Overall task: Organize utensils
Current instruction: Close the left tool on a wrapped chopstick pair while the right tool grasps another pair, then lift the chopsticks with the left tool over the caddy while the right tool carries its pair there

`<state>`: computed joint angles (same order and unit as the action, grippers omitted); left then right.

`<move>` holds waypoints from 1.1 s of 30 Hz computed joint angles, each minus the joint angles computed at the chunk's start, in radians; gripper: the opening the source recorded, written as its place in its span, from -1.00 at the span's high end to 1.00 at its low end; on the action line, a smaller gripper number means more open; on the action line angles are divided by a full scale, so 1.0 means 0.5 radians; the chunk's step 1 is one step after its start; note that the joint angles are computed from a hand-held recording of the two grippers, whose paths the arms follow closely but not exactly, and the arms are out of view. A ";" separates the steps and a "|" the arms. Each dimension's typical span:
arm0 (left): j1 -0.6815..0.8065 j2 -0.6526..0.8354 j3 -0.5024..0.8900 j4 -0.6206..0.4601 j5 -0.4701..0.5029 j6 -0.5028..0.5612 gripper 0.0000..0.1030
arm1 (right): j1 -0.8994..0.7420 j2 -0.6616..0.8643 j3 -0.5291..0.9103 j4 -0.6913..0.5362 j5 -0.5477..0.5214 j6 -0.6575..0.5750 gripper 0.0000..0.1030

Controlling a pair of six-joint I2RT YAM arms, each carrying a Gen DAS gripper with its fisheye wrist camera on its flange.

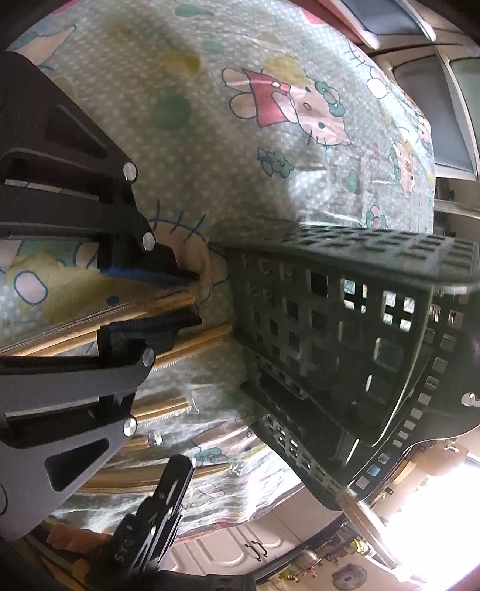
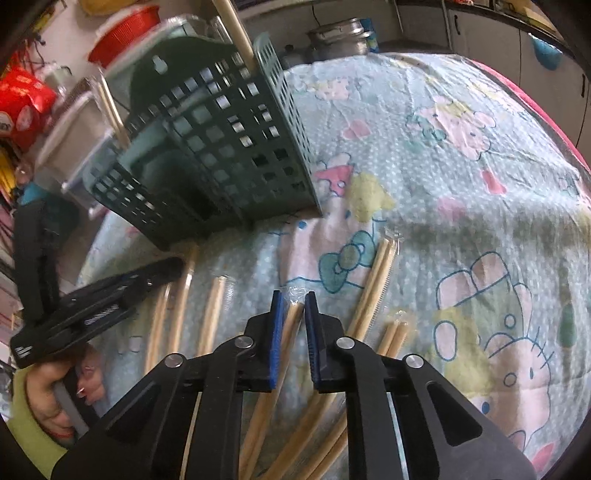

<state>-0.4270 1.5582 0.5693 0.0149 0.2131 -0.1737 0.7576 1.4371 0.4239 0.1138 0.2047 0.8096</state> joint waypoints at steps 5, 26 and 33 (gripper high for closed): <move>0.113 -0.064 -0.025 -0.031 0.155 0.032 0.89 | 0.087 -0.196 -0.078 -0.012 0.090 0.050 0.81; 0.200 -1.294 -0.208 -0.524 0.278 0.077 0.93 | 0.749 -0.734 0.031 -0.500 0.709 0.170 0.87; 0.144 -1.465 -0.171 -0.611 0.243 0.042 0.94 | 0.956 -0.834 0.152 -0.681 0.977 0.162 0.87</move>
<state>-0.3549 0.8260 0.4840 -0.2904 0.3347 -0.1528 1.2356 1.0201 0.4998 -0.2266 0.6932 0.8908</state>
